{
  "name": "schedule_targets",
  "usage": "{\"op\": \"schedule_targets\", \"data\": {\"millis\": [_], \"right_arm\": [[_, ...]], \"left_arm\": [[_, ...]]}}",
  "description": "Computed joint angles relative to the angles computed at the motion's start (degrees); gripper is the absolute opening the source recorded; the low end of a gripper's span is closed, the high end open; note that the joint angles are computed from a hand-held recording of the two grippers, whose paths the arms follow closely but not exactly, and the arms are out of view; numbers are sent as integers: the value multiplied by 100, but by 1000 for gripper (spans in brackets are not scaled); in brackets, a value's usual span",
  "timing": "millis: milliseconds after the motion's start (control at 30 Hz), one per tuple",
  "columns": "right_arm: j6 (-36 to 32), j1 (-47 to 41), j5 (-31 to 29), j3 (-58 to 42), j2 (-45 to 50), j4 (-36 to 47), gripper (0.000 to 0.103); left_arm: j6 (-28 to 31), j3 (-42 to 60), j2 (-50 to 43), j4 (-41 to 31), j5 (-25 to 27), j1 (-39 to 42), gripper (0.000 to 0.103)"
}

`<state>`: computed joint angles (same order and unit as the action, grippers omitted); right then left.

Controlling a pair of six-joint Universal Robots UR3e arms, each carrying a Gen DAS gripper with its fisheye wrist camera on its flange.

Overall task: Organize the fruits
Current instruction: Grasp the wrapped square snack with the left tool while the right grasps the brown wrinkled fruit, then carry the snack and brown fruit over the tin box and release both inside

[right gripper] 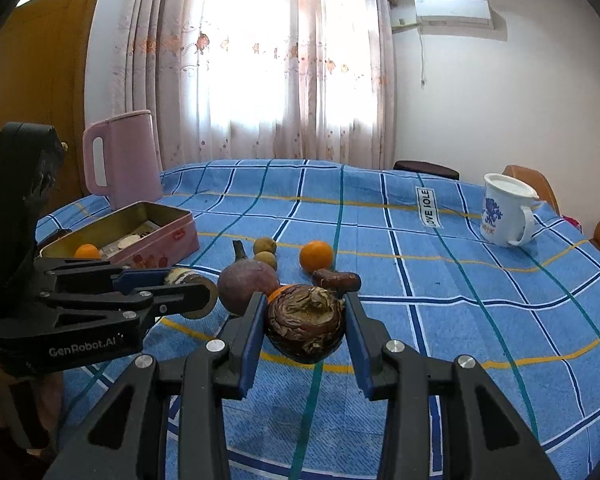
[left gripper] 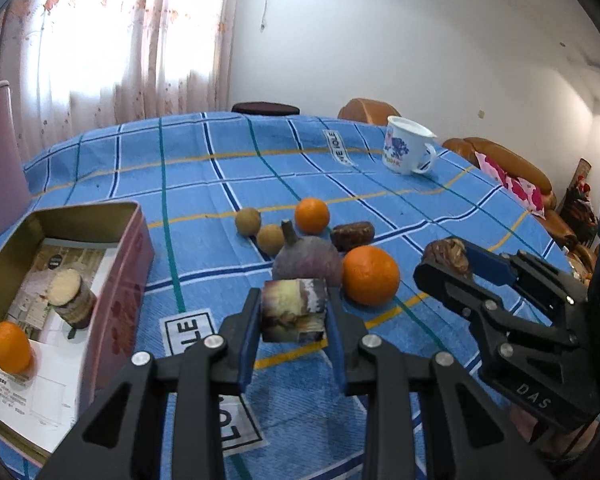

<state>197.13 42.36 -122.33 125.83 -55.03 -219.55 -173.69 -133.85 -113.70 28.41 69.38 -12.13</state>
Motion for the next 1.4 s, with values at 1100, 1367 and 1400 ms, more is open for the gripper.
{"op": "schedule_targets", "data": {"millis": [1100,1367,1400], "right_arm": [[-660,459,-549,-206,580,-1195,40],[-844,548,-637,-249,717,-1516,40],[-864,557,-656,-266,726,-1525,40]], "left_arm": [[-316,-703,-407,2355,555,-155,31],[-287,-826,-495,2809,734,-275,31],[-276,-842,-486,2834,740,-285,31]]}}
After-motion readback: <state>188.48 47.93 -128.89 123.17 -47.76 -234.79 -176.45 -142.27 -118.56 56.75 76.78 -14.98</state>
